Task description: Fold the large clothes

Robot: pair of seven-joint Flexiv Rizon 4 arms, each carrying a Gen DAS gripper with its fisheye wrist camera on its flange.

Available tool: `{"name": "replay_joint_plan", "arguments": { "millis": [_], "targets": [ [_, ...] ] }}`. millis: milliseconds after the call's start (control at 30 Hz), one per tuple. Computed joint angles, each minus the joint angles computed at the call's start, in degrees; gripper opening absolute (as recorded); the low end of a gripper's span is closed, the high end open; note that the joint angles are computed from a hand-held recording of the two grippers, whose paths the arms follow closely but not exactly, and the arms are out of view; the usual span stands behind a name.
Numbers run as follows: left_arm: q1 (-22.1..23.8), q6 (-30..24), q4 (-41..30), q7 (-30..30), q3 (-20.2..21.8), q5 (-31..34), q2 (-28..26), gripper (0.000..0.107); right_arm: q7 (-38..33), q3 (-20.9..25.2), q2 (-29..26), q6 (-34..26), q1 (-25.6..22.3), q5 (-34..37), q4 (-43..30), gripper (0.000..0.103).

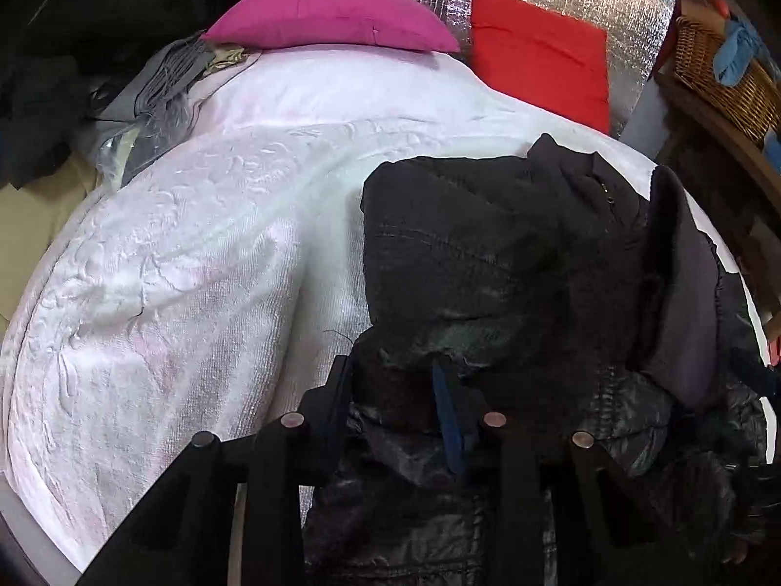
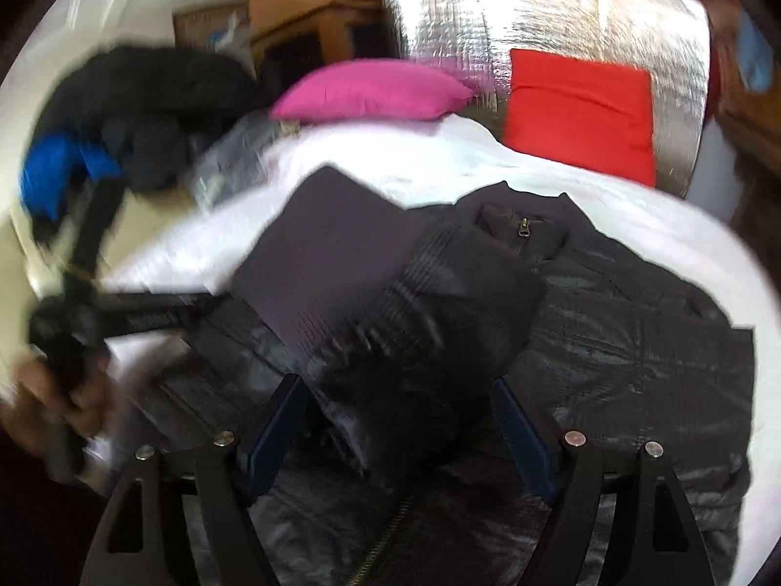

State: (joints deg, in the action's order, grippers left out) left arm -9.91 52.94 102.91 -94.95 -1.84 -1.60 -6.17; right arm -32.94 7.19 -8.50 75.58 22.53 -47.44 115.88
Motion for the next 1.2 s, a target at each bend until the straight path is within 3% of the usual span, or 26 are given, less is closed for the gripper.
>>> {"name": "replay_joint_plan", "arguments": {
  "millis": [67,133,267,333,433,500,533,600,667,733,867,1100,1200],
  "targets": [
    [0.0,0.2,0.3,0.4,-0.1,-0.4,0.0,0.035,4.0,-1.4,-0.8,-2.6,1.1,-5.5,-0.5,0.081],
    [-0.1,0.1,0.4,0.5,-0.1,-0.2,0.2,0.035,7.0,-1.6,-0.9,-2.8,0.7,-6.5,-0.2,0.08],
    [-0.9,-0.1,0.1,-0.9,-0.2,3.5,0.7,0.035,24.1,-4.4,2.1,0.7,-2.4,-15.8,2.1,0.078],
    [-1.3,0.1,0.0,-1.9,-0.2,5.2,0.5,0.035,27.4,-3.5,3.4,1.9,-5.4,-11.5,3.7,0.078],
    [-1.5,-0.2,0.0,-2.9,-0.3,5.8,0.8,0.035,25.2,-1.6,4.5,1.2,-8.3,1.6,5.7,0.079],
    [-1.3,0.6,0.3,-2.8,-0.3,4.6,0.8,0.035,25.6,-1.8,5.0,6.1,-9.7,3.1,7.3,0.079],
    [-1.1,0.9,0.1,-2.7,-0.2,4.4,0.4,0.035,27.8,-2.3,5.3,8.7,-10.4,-0.3,7.8,0.079],
    [-1.1,-0.4,-0.7,-3.8,-0.1,5.2,-0.2,0.035,36.5,-4.7,5.8,13.0,-11.1,-14.8,7.3,0.079],
    [-0.9,-1.6,-1.1,-4.0,0.0,4.8,-0.7,0.036,39.1,-4.6,5.1,15.9,-11.8,-23.9,5.1,0.079],
    [-0.4,-1.4,-0.7,-3.0,0.1,2.9,-0.8,0.038,36.2,-3.4,3.7,16.2,-11.2,-26.1,3.0,0.079],
    [0.4,-1.4,0.0,-0.2,-0.1,-1.1,-0.8,0.038,21.4,0.1,0.6,7.2,-5.5,-20.5,-1.0,0.079],
    [1.2,-1.6,1.4,3.0,-0.1,-5.9,-0.7,0.042,14.5,-0.3,-4.6,-1.5,1.6,-16.0,-6.3,0.079],
    [1.3,-1.6,1.8,4.0,0.0,-6.4,-0.3,0.043,10.9,-0.9,-6.3,-9.0,4.6,-14.0,-8.5,0.079]
  ]
}}
